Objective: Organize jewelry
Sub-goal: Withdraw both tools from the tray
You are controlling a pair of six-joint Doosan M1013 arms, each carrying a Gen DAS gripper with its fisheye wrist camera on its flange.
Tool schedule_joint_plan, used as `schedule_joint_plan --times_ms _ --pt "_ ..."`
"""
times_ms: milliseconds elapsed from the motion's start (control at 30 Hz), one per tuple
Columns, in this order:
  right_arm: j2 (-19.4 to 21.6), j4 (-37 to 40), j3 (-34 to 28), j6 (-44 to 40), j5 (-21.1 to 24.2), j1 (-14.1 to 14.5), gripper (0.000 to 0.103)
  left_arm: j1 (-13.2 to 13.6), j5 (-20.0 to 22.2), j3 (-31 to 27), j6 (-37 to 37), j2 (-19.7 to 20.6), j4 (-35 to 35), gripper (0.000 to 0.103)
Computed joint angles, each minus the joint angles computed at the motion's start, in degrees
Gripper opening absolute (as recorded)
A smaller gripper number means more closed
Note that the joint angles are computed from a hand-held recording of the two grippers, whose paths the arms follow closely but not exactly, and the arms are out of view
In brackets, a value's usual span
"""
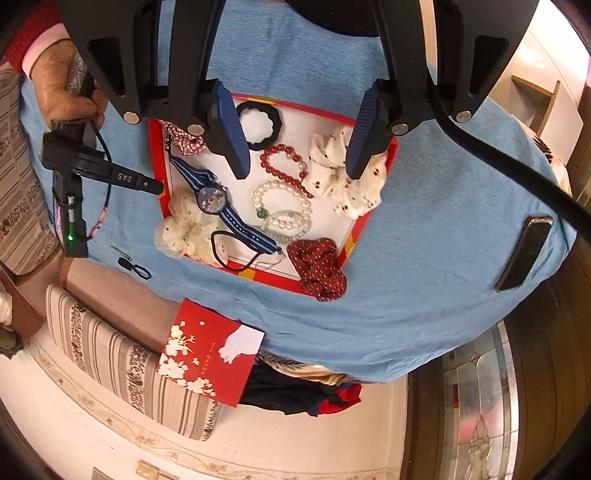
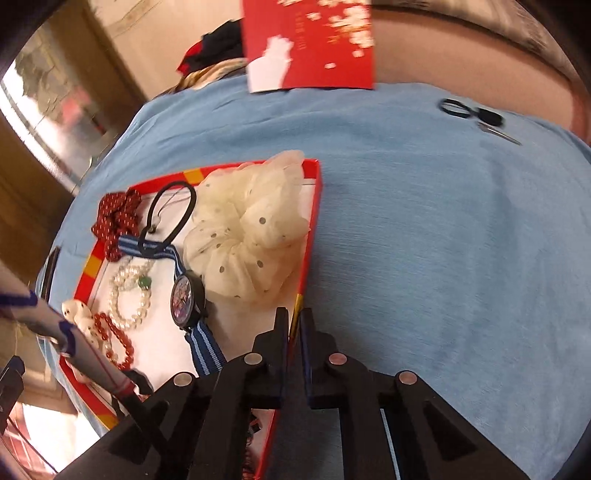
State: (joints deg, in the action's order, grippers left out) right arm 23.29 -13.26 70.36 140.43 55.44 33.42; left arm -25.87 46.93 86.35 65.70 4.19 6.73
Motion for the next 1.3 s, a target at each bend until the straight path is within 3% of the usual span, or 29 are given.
schedule_joint_plan --times_ms 133,233,300,367,500,567,733,1033,1300 --pt "-1.11 1.14 1.25 -1.59 -0.53 0.02 0.006 -1.19 -0.25 -0.36 -0.73 -0.16 0.84 0.057" --pt "-2.57 4.21 2.92 -4.66 -3.97 -0.34 0.010 -2.47 -0.34 -0.54 -1.43 -0.52 2.11 0.058" --pt "-3.87 3.67 4.10 -5.15 -4.95 -0.04 0.029 -3.34 -0.55 -0.54 -2.01 -0.84 3.49 0.061" --pt "-5.02 2.92 5.01 -5.72 -5.73 0.17 0.042 -4.45 -0.82 -0.60 -2.99 -1.16 5.58 0.066" --pt "-7.89 -0.27 7.13 -6.10 -4.78 1.03 0.044 -7.46 -1.29 -0.24 -8.96 -1.92 13.89 0.075" --pt "-9.57 -2.27 8.56 -5.58 -4.64 1.49 0.048 -8.92 -1.34 0.11 -13.06 -2.34 18.74 0.086" --pt "-12.84 -7.77 11.24 -4.11 -3.87 2.99 0.052 -12.21 -0.41 0.33 -21.10 -3.12 28.18 0.091" --pt "-16.03 -19.62 13.64 -1.77 -0.20 6.38 0.057 -15.99 3.52 -0.07 -23.68 -3.75 33.58 0.091" --pt "-16.79 -21.60 14.39 -1.14 0.16 7.47 0.059 -16.94 5.81 -0.23 -23.16 -3.67 33.84 0.092"
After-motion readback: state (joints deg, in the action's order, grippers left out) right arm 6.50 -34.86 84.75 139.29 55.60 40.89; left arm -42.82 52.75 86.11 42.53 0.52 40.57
